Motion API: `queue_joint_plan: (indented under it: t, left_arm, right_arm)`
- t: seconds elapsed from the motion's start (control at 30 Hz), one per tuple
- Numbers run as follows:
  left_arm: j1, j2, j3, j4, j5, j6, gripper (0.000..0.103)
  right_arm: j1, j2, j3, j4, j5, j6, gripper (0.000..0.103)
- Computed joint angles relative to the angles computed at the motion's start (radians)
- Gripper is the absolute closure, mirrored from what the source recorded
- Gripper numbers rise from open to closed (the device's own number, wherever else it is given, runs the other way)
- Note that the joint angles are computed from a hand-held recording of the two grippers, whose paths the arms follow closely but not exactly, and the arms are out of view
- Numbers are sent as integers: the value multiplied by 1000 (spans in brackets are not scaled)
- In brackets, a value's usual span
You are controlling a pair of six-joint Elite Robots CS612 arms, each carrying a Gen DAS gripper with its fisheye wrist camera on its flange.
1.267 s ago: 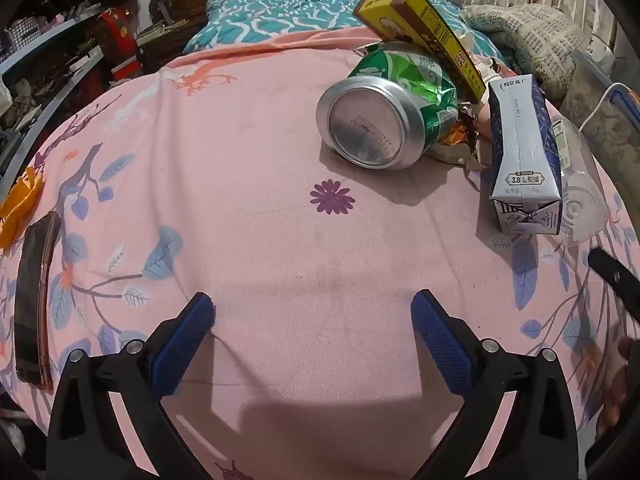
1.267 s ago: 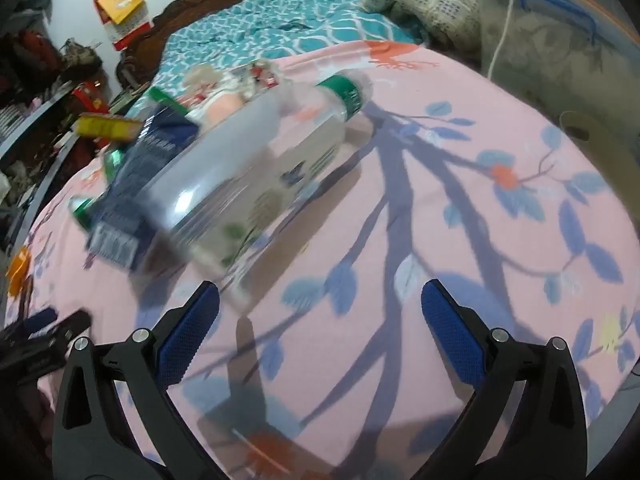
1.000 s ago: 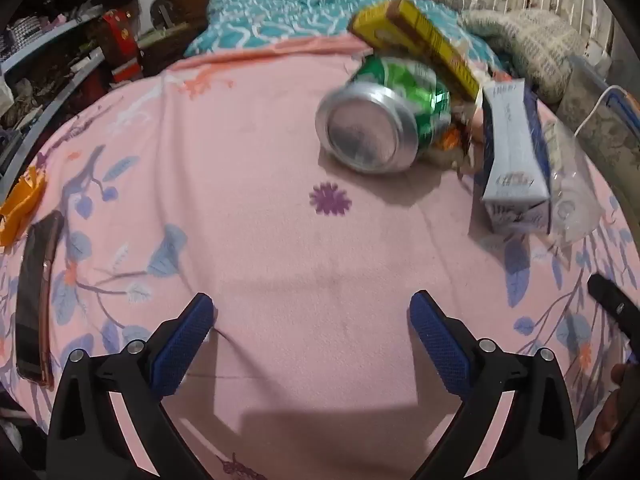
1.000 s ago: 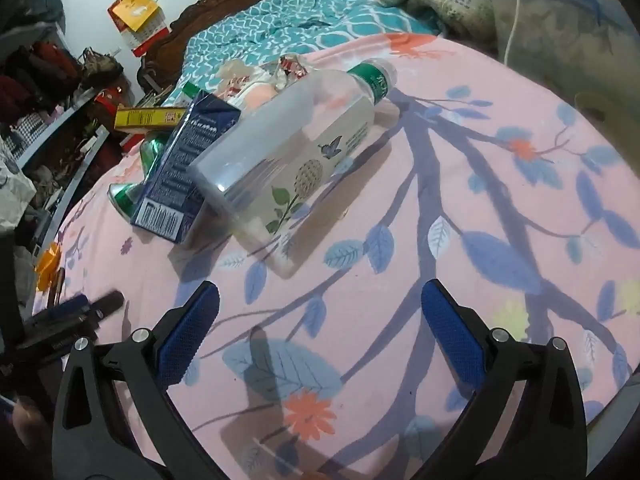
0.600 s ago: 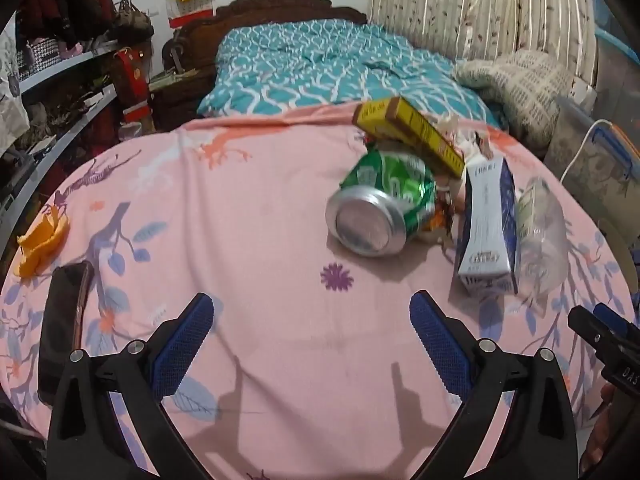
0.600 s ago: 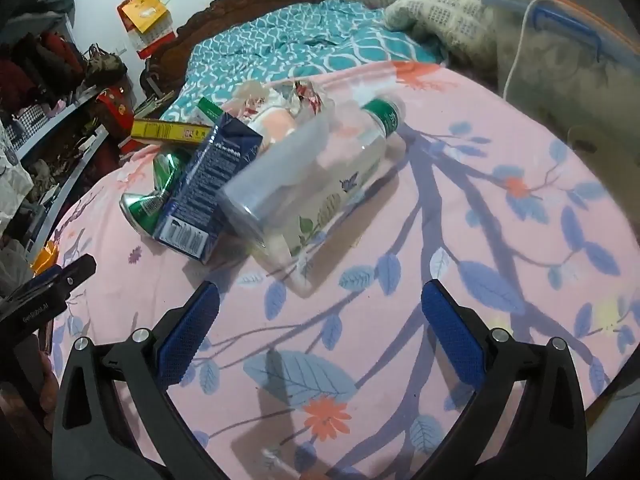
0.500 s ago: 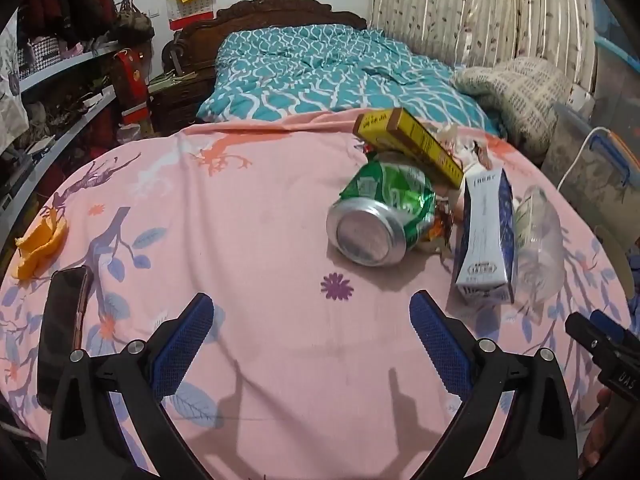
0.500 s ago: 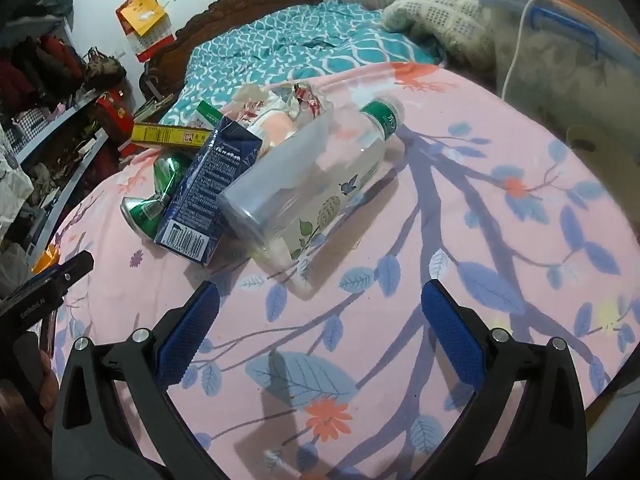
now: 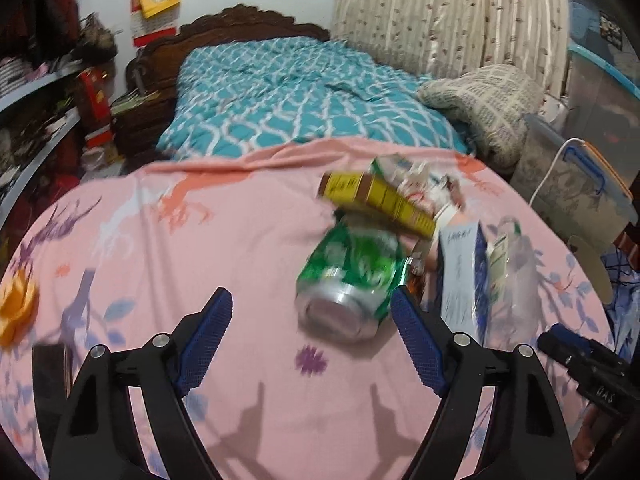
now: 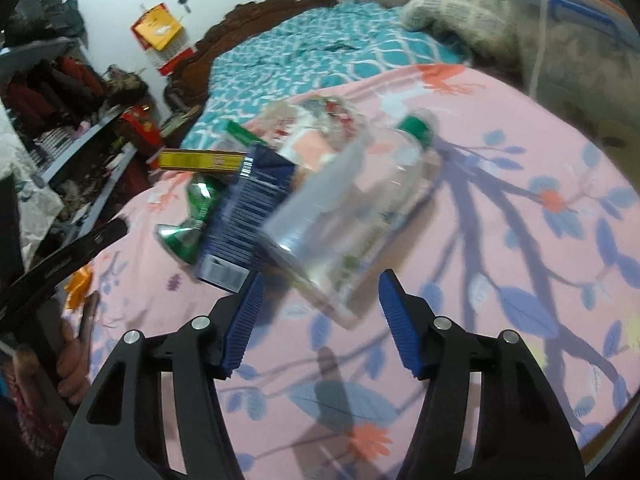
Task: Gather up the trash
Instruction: 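Grasp the milk carton with the left tool while the right tool grasps the water bottle, then carry carton and bottle to the beige wastebasket and open both tools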
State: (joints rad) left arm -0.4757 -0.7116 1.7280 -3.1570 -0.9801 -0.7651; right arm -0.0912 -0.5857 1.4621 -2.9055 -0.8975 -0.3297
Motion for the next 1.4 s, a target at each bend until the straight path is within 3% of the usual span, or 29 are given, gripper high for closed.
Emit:
queue_joint_plan:
  t: [0.13,0.23,0.33,0.4,0.63,0.7,0.73,0.83,0.93,1.07,1.17,1.27,1.4]
  left_arm:
    - [14,15,-39,-31,-66,54,28]
    - [13,38,-76,-38,-128,126,27]
    - [16,67,-127,-15,-214,180,27]
    - [19,87,-160,15,-247,194,27]
    - [21,132,-223,81,-337,226,28]
    - [16,140,-235,98,-327,238,35]
    - [18,143,-239,102,-343,245,48]
    - [16,146,-237,103,-342,253,50]
    - [12,137,-218,94,-336,264,50]
    - [8,116,-179,68,-350,281,50]
    - [7,101,-155,55,-385,285,50]
    - [2,100,-158,56,-393,290,50]
    - [-10,111,-188,83,-378,302,50]
  right_arm:
    - [2,20,-31,-68,-27,92,41]
    - [-5,40,-83,13,-16,152,41]
    - [-13,72,-155,131,43,225,38]
    - [-12,95,-200,188,80,268,28]
    - [24,146,-308,294,39,246,19]
    - [27,156,-324,300,37,246,21]
    - [25,159,-325,294,45,244,22]
    - [9,160,-311,251,71,269,25]
    - [-2,140,-271,217,44,229,27]
    - [-22,105,-228,255,4,68,27]
    - [-41,78,-198,267,-22,8,23]
    - [-45,59,-152,191,-70,4,12]
    - [-29,43,-89,97,-104,-68,10]
